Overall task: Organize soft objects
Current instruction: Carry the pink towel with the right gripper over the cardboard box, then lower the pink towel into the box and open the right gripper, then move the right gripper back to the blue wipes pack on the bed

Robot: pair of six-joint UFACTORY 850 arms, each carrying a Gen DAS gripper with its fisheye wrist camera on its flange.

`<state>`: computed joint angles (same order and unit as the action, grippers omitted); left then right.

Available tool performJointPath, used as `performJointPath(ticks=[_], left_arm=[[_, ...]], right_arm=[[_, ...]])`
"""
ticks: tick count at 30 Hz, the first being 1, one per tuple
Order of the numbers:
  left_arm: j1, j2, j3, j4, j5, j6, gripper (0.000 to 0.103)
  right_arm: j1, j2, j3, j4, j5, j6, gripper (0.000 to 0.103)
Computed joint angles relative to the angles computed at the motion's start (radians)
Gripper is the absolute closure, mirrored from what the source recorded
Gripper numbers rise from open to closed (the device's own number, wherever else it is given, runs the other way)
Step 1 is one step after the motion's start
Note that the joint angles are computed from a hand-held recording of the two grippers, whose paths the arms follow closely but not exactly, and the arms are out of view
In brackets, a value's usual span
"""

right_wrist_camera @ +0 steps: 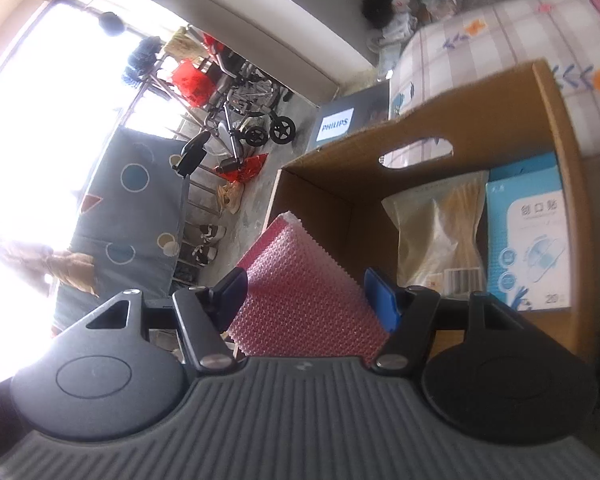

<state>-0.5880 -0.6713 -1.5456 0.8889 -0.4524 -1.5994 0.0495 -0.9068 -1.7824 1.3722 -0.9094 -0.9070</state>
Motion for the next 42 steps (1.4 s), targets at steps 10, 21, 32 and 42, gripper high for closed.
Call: performJointPath(ticks=[10, 21, 32, 42], left_arm=[[0.087, -0.186, -0.223, -0.143, -0.209, 0.277, 0.066], [0.073, -0.159, -0.158, -0.097, -0.16, 0.238, 0.065], [0.007, -0.037, -0.051, 0.004, -0.065, 0.109, 0.043], [-0.142, -0.03, -0.072, 0.21, -0.003, -0.054, 0.026]], right_arm=[[0.064, -0.245, -0.283, -0.023, 0.043, 0.327, 0.037], [0.062, -0.244, -0.291, -0.063, 0.062, 0.262, 0.037], [-0.012, 0.002, 0.023, 0.07, 0.008, -0.101, 0.038], [-0.206, 0.287, 0.393, 0.204, -0.029, -0.487, 0.034]])
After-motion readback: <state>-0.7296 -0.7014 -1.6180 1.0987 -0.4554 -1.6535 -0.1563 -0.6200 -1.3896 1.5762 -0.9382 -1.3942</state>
